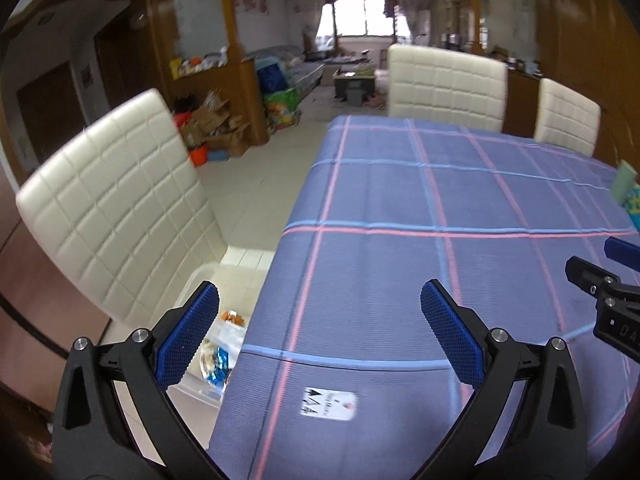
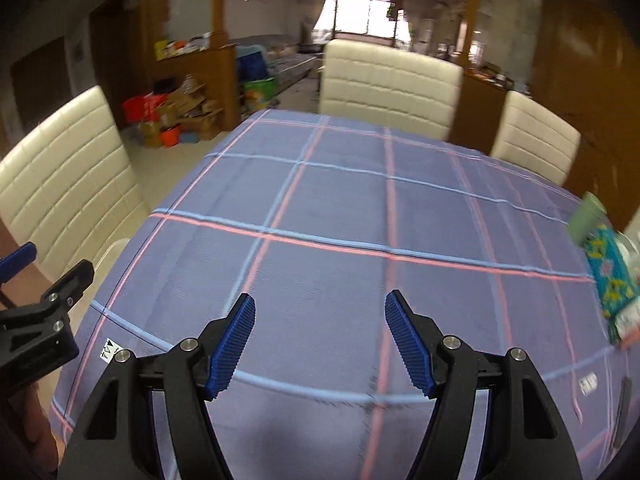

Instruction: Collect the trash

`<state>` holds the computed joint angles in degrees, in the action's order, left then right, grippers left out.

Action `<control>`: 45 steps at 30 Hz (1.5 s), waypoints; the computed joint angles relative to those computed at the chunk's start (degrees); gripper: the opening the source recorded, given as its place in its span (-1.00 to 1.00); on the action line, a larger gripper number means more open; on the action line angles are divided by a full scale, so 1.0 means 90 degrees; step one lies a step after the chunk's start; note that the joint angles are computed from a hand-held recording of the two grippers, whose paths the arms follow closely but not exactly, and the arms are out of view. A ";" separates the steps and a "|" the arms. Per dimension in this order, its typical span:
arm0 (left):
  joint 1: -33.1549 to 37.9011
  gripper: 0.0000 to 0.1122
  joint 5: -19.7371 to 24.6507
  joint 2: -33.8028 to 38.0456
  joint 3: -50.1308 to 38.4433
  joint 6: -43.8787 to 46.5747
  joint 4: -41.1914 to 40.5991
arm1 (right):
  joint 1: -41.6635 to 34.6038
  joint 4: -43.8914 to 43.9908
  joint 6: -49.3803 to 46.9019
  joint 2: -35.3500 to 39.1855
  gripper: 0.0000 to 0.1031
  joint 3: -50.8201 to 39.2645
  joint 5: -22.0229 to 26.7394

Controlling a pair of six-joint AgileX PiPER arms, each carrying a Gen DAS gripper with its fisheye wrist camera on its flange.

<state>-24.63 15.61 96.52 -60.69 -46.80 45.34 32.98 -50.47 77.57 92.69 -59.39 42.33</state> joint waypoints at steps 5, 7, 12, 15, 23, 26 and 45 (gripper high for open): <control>-0.0435 0.77 0.0166 -0.0559 0.0171 -0.0311 0.0292 | 0.0380 -0.0376 0.0714 -0.0937 0.46 0.0481 0.0695; -0.0558 0.77 0.0167 -0.0708 0.0232 -0.0377 0.0323 | 0.0501 -0.0571 0.0946 -0.1177 0.48 0.0617 0.0933; -0.0873 0.78 0.0292 -0.0956 0.0321 -0.0744 0.0653 | 0.0856 -0.0806 0.1147 -0.1720 0.49 0.0832 0.1484; -0.0977 0.78 0.0337 -0.1014 0.0341 -0.0749 0.0632 | 0.0976 -0.0900 0.1272 -0.1898 0.49 0.0917 0.1688; -0.1052 0.78 0.0371 -0.1103 0.0296 -0.0410 0.0273 | 0.1310 -0.1235 0.1623 -0.2007 0.49 0.1030 0.2192; -0.1048 0.78 0.0344 -0.1153 0.0323 -0.0374 0.0241 | 0.1511 -0.1375 0.1731 -0.1965 0.49 0.1009 0.2511; -0.1028 0.78 0.0209 -0.1444 0.0495 -0.0034 -0.0094 | 0.1691 -0.1477 0.1878 -0.2016 0.50 0.1080 0.2619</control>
